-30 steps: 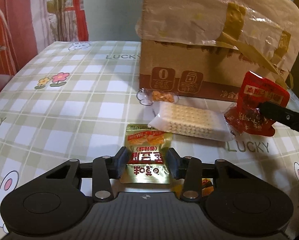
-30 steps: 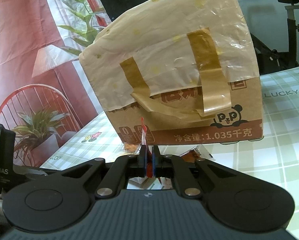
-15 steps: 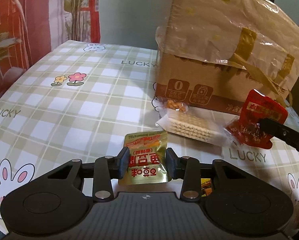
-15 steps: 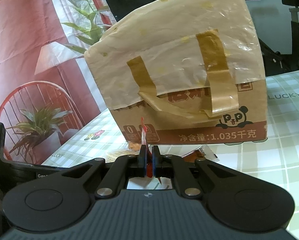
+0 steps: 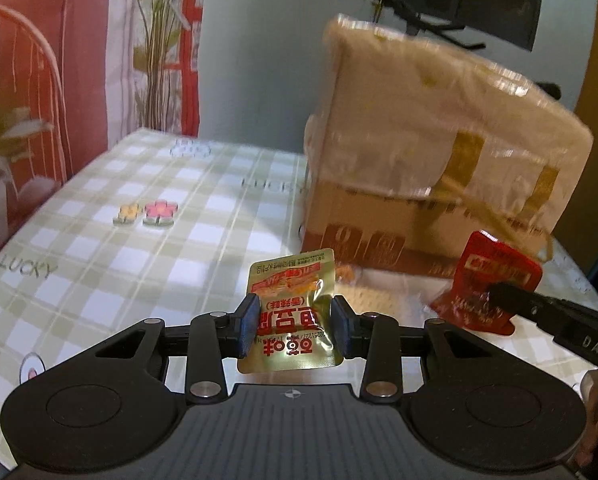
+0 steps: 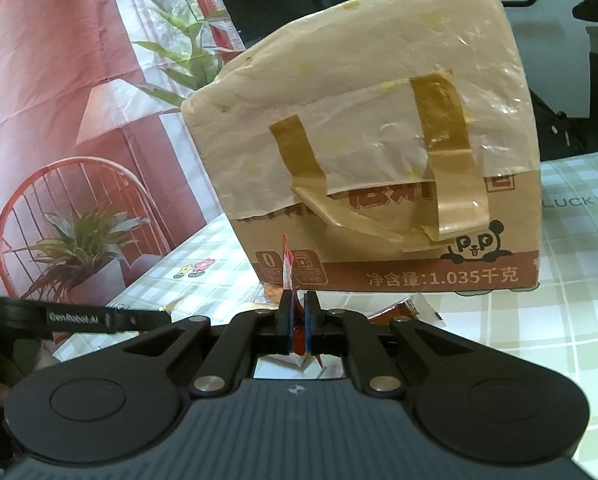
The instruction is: Organize snacks
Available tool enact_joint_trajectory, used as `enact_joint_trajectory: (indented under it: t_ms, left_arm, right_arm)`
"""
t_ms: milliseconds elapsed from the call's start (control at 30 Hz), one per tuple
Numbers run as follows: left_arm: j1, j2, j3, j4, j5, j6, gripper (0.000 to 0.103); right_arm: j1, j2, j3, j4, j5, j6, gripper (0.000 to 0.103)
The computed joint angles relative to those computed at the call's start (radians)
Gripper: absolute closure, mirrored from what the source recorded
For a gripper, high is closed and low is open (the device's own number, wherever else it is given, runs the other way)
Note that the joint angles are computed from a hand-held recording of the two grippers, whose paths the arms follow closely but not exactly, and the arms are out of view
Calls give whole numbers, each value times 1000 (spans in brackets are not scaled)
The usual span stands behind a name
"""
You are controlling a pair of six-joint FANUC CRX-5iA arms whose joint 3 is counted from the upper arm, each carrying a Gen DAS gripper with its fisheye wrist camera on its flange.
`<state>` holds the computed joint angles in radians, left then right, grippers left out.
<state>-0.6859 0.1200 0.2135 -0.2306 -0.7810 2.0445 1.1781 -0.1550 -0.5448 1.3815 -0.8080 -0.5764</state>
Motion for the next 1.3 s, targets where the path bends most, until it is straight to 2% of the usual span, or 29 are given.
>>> enact_joint_trajectory:
  t_ms: [233,500,600,733,833,900,1033,1200,1300]
  left_arm:
    - [-10,-11,35,-16,84,-42,62]
    - [-13,44,152,7,182,-111,62]
    - [-8,88,221,58,222,-153,62]
    - [-7,167,326,137,238,-215,62]
    - [-20,266,470,134,184,-215,62]
    - [-16,329,549,177,139,-241,61]
    - [-19,475,745,224,26,-277,61]
    - [-15,601,927,259,-94,-334,57]
    - [-8,646,1000,278,-145,-352,46]
  right_arm:
    - [-13,-9,22,83,-6,27,98]
    - [-90,-33,52,250,29,-19,98]
    - [-131,-42,75,293,32,-13,98]
    - [-196,-48,108,340,42,-5,98]
    - [-239,-44,139,340,50,33,98]
    - [-255,-31,165,308,38,81,98]
    - [-272,-4,209,178,20,175,98]
    - [-252,21,248,5,-52,286,97]
    - [-245,19,250,-46,-64,302,93]
